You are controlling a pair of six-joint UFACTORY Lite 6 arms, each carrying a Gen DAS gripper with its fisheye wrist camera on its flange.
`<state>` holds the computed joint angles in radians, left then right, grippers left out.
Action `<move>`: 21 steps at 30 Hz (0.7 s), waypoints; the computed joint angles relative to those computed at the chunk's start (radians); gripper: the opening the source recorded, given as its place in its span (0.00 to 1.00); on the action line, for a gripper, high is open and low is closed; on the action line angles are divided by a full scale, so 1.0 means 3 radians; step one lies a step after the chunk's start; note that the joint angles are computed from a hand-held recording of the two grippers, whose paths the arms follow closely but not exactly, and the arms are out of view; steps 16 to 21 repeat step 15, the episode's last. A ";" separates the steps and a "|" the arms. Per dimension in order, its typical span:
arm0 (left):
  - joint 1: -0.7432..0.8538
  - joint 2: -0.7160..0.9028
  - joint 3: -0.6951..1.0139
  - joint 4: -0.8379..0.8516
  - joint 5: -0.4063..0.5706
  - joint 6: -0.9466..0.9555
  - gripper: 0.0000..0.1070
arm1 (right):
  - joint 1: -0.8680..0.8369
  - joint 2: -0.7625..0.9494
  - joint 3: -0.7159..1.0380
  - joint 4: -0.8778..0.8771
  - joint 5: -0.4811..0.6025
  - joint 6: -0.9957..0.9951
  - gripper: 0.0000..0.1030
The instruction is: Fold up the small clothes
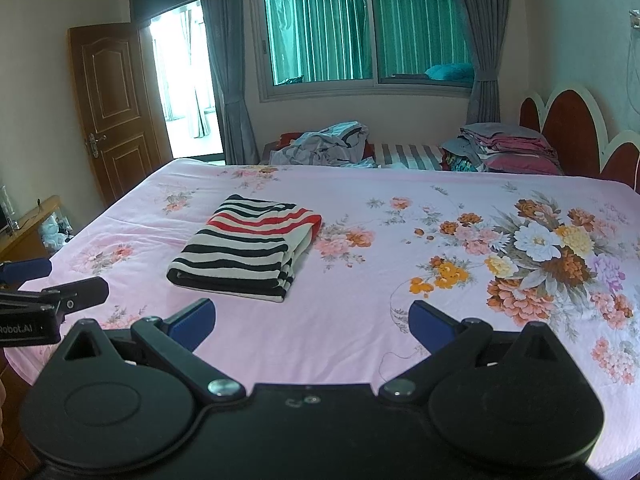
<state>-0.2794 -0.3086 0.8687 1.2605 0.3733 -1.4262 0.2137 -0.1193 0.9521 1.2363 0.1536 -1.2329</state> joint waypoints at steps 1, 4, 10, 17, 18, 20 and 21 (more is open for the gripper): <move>0.0011 -0.0021 -0.0016 0.0000 -0.0011 0.0002 0.96 | -0.0010 0.0014 0.0023 -0.0040 0.0018 0.0038 1.00; 0.0045 -0.0049 -0.0035 0.0012 -0.0045 -0.0001 0.96 | -0.0001 0.0014 0.0023 -0.0063 0.0005 0.0062 1.00; 0.0106 -0.0149 -0.0140 0.0330 -0.0100 -0.0291 0.96 | -0.0002 0.0018 0.0031 -0.0040 0.0006 0.0025 1.00; 0.0148 -0.0181 -0.0166 0.0340 -0.0126 -0.0305 0.96 | -0.0025 0.0046 0.0076 -0.0083 0.0042 0.0048 1.00; 0.0148 -0.0181 -0.0166 0.0340 -0.0126 -0.0305 0.96 | -0.0025 0.0046 0.0076 -0.0083 0.0042 0.0048 1.00; 0.0148 -0.0181 -0.0166 0.0340 -0.0126 -0.0305 0.96 | -0.0025 0.0046 0.0076 -0.0083 0.0042 0.0048 1.00; 0.0148 -0.0181 -0.0166 0.0340 -0.0126 -0.0305 0.96 | -0.0025 0.0046 0.0076 -0.0083 0.0042 0.0048 1.00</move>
